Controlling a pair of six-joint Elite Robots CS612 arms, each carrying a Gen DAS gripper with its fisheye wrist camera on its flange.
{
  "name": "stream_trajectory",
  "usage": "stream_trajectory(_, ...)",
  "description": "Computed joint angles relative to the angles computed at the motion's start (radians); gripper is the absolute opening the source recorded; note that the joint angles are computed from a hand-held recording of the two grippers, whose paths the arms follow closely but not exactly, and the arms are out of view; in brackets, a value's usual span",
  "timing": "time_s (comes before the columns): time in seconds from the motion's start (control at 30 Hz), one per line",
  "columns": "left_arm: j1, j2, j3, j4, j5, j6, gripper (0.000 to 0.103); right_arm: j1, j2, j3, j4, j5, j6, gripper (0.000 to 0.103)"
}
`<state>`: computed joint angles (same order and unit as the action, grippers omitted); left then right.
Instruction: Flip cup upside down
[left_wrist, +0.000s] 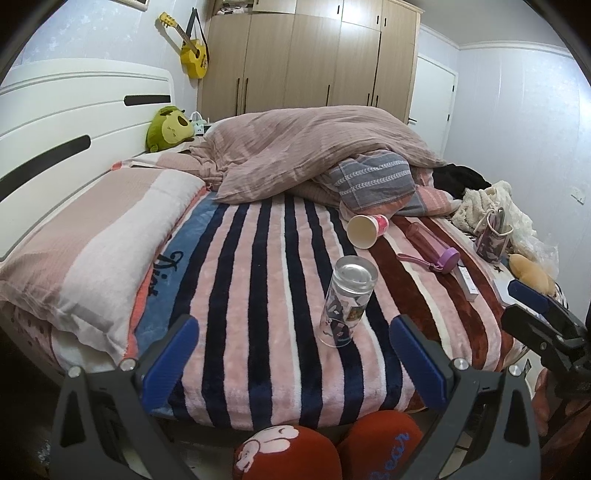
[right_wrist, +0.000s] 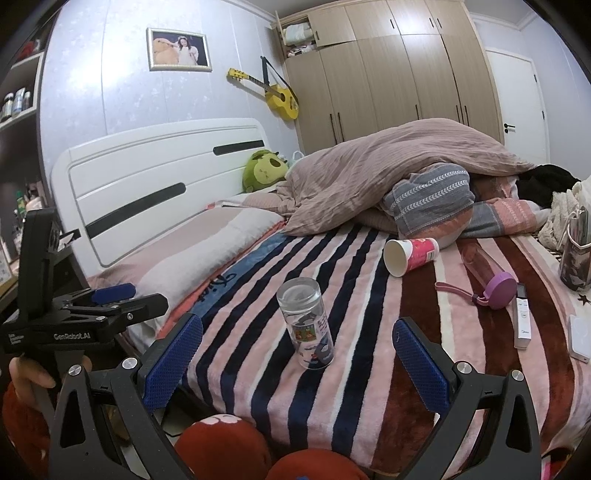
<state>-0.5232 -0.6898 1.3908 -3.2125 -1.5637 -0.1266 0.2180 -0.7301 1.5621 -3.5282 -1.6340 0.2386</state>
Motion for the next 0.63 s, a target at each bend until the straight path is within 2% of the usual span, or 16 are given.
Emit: stream_trajectory(0.63,-0.003,0.0,0.003,-0.003,0.007,-0.002,0.102,0.001,0.001,0.001,0.004,0.001,0.0,0.103)
